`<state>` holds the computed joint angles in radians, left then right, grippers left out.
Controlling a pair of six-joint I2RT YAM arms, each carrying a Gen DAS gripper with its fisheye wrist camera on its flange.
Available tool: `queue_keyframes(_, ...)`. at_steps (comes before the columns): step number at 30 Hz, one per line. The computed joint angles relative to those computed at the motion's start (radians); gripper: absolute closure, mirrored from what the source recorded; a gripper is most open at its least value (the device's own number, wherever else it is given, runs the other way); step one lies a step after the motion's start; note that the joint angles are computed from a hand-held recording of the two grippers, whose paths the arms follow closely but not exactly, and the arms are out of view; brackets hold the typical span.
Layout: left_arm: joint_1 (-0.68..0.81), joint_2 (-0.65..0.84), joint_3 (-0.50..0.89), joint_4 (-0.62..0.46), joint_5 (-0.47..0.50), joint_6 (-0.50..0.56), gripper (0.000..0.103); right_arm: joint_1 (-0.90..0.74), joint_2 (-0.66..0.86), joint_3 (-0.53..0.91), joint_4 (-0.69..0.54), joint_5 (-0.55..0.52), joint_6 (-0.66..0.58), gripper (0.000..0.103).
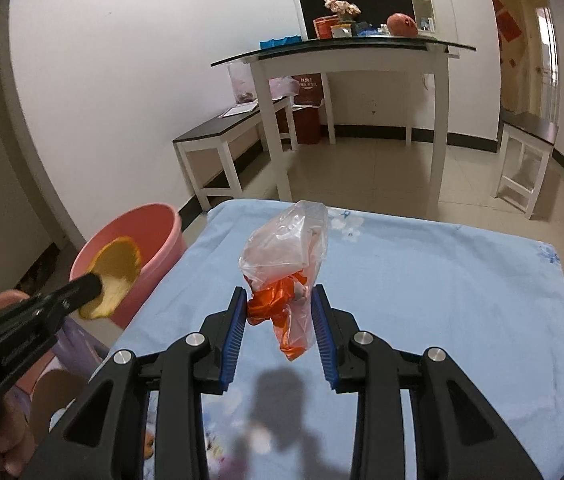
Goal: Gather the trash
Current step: 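Carry the bread crust and orange plastic bag over the pink bucket with both tools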
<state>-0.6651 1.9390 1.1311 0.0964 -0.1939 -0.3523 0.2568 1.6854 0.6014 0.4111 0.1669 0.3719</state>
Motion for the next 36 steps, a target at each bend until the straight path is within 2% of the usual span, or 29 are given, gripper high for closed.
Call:
queue_keyframes(10, 0.042, -0.108, -0.142, 0.083, 0.007, 0.017, 0.099, 0.192, -0.031, 0.029, -0.078, 0.138, 0.045, 0.07)
queue_keyframes(17, 0.108, -0.143, -0.186, 0.127, 0.016, 0.057, 0.099, 0.265, 0.007, 0.097, -0.066, 0.174, 0.047, 0.07)
queue_keyframes(25, 0.22, -0.137, -0.19, 0.182, 0.012, 0.104, 0.099, 0.264, 0.118, 0.279, -0.125, 0.104, 0.039, 0.07)
queue_keyframes(32, 0.31, -0.077, -0.138, 0.18, 0.083, 0.1, 0.099, 0.261, 0.254, 0.506, -0.221, 0.04, 0.017, 0.07)
queue_keyframes(36, 0.347, -0.032, -0.101, 0.166, 0.123, 0.102, 0.099, 0.26, 0.33, 0.613, -0.279, -0.024, 0.049, 0.07)
